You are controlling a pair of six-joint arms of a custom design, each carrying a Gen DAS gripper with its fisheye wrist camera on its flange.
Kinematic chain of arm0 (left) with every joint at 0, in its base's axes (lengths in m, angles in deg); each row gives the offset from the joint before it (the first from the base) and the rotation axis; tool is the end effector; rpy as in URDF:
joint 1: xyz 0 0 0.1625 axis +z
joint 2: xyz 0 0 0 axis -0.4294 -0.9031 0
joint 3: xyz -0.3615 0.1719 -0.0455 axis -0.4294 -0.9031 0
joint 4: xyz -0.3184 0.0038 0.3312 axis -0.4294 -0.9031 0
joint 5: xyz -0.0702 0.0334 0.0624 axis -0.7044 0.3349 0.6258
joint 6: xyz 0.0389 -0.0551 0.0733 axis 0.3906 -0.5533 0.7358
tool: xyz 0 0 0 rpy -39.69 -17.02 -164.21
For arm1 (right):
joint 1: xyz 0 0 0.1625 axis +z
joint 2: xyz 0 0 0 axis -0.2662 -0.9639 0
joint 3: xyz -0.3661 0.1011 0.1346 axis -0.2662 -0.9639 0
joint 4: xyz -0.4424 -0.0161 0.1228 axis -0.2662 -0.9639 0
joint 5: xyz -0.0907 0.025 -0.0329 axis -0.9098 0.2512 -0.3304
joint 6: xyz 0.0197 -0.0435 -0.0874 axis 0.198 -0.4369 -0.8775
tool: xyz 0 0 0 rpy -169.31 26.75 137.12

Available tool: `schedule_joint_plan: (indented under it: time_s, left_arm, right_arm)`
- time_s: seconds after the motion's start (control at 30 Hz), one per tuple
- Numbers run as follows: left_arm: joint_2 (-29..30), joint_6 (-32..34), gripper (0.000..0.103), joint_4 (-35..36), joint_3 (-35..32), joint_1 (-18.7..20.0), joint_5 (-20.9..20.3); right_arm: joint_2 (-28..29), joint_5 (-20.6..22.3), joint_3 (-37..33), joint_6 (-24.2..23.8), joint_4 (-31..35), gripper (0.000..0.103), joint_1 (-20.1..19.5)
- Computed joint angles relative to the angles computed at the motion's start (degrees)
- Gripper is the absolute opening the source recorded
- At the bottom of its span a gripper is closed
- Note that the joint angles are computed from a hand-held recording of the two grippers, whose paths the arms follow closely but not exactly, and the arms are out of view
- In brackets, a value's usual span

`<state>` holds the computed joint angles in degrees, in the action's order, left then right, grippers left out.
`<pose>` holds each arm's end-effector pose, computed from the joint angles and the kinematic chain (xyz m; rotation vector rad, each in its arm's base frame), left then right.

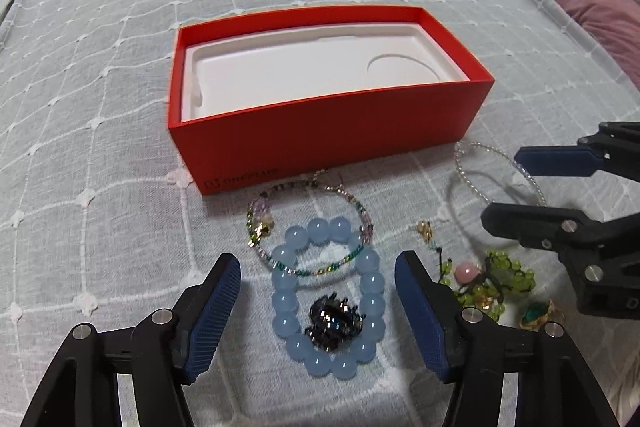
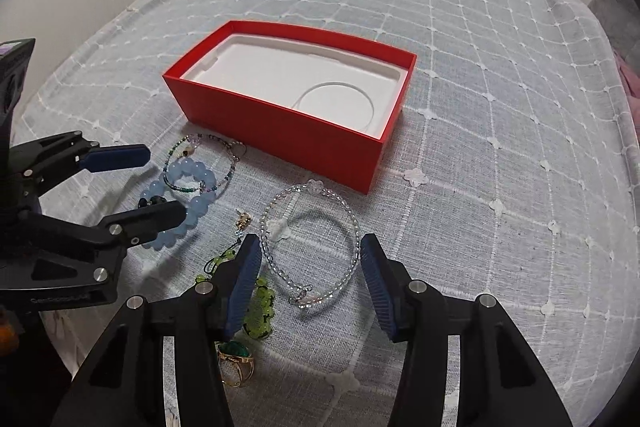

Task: Organize jewelry
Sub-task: 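Close the left gripper on the multicolour seed-bead bracelet while the right holds the clear bracelet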

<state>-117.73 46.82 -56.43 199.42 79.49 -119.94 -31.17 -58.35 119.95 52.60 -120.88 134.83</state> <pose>-0.0380 -0.3901 0.2495 0.6357 2.4015 -0.5715 0.3106 -0.4012 -0.0009 0.7824 -2.3900 0.4111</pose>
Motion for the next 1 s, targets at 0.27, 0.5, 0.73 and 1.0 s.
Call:
schedule_joint_plan:
  time_s: [0.27, 0.5, 0.73, 1.0]
  left_arm:
    - [4.78, -0.76, 0.068, -4.04, -0.46, 0.54, 0.33]
    - [9.14, -4.14, 0.060, -7.06, 0.16, -0.45, 5.19]
    - [8.82, -3.53, 0.033, -7.90, 0.54, -1.14, 5.19]
    - [3.39, -2.97, 0.002, -8.74, 1.04, 0.13, 0.37]
  right_arm:
    - [-0.92, 0.24, 0.33, 0.25, 0.06, 0.054, -0.71]
    - [-1.78, 0.44, 0.81, 0.88, 0.51, 0.054, -1.15]
    - [-2.12, 0.36, 1.13, 0.97, 0.38, 0.054, -1.22]
    - [-2.23, 0.34, 1.36, 1.16, 0.22, 0.054, -1.25]
